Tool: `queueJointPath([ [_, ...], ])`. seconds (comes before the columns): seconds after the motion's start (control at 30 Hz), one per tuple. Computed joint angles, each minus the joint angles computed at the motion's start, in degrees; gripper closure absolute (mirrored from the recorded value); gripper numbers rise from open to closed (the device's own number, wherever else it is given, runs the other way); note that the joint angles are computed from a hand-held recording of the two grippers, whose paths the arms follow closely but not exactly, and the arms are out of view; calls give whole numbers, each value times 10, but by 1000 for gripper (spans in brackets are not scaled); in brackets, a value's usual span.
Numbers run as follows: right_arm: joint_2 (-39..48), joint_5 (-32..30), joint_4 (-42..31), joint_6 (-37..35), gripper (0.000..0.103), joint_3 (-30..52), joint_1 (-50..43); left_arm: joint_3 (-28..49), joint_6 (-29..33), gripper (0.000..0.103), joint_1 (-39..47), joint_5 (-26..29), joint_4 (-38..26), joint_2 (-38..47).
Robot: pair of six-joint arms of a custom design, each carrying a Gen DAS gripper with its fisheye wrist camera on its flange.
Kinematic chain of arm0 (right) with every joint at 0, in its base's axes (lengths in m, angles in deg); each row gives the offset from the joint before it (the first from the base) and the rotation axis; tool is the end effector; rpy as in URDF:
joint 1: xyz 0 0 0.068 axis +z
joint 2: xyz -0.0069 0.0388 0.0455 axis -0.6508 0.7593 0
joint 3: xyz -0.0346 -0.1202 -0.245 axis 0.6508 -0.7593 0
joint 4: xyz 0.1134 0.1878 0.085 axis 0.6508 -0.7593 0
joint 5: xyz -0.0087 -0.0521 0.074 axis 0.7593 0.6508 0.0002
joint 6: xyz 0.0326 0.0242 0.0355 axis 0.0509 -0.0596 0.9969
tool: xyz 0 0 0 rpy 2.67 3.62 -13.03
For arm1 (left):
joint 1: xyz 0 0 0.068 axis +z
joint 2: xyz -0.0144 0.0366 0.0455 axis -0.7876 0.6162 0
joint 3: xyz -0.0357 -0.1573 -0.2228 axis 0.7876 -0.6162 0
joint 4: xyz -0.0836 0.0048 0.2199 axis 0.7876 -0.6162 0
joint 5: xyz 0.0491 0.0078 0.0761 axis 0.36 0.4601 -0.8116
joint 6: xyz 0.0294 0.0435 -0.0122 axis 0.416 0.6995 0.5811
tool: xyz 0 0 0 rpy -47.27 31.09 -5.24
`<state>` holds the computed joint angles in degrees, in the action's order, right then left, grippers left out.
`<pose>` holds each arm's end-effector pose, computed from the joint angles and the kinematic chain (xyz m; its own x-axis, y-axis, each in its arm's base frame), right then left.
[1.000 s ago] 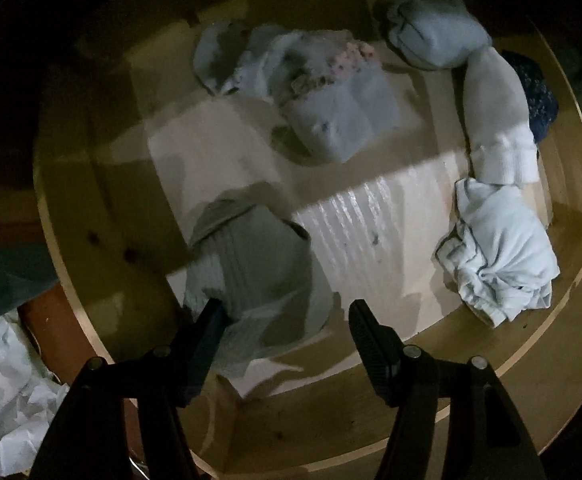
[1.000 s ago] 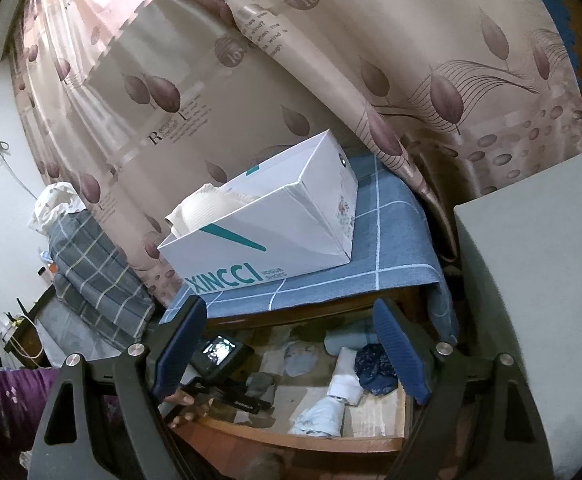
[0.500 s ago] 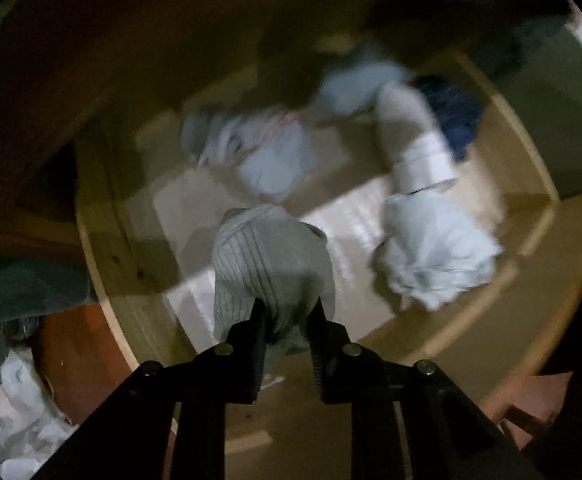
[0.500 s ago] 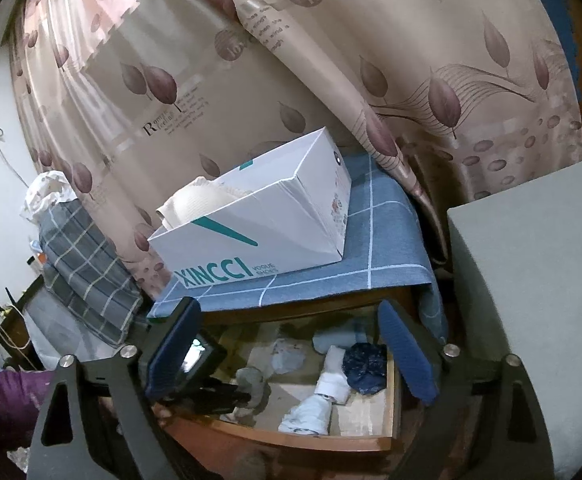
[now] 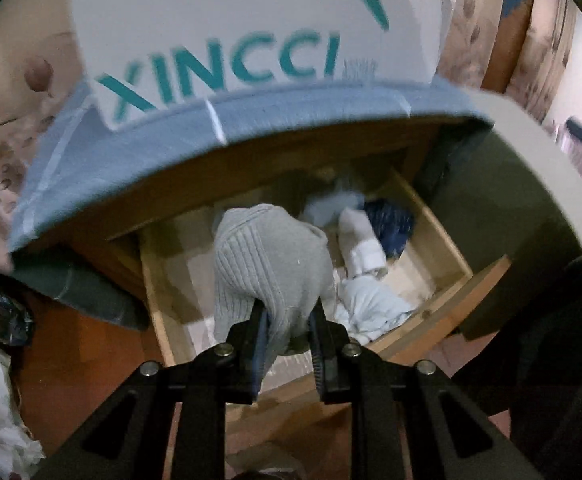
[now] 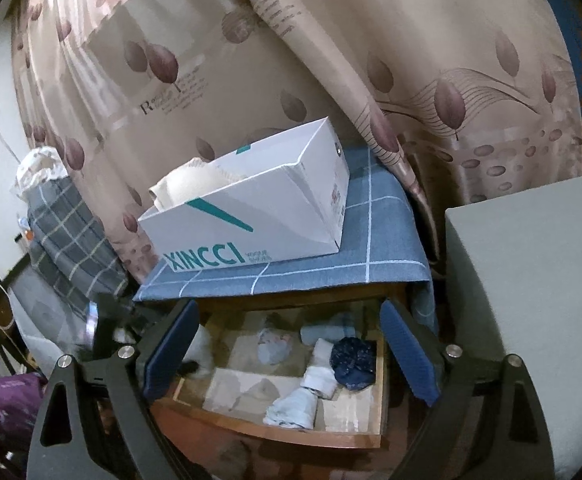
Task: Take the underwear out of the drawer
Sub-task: 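Close the left gripper on the grey knit item and lift it, then hold the grey item up with the left gripper while the right gripper grasps white lace underwear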
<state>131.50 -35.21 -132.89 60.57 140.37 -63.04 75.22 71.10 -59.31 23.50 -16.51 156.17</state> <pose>0.1782 -0.0538 0.4117 -0.5209 0.3261 -0.7889 -0.0010 0.9239 0.3826 0.3201 -0.0521 0.3630 -0.6828 0.4903 -0.5416 0.6050 0.7950 -0.0430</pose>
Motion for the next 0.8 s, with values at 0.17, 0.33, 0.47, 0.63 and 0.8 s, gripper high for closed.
queueJointPath([
  [0.17,13,88,-23,-25,12,20,84,0,13,84,55,73,-2,-38],
  [0.33,81,182,-68,-57,13,66,211,21,29,84,120,153,-19,-50],
  [0.47,186,257,-71,-84,21,99,332,23,25,84,160,205,-12,-72],
  [0.63,366,316,-98,-131,60,183,422,39,30,84,202,251,-27,-76],
  [0.8,508,359,-121,-172,60,281,455,65,37,84,232,283,-51,-62],
])
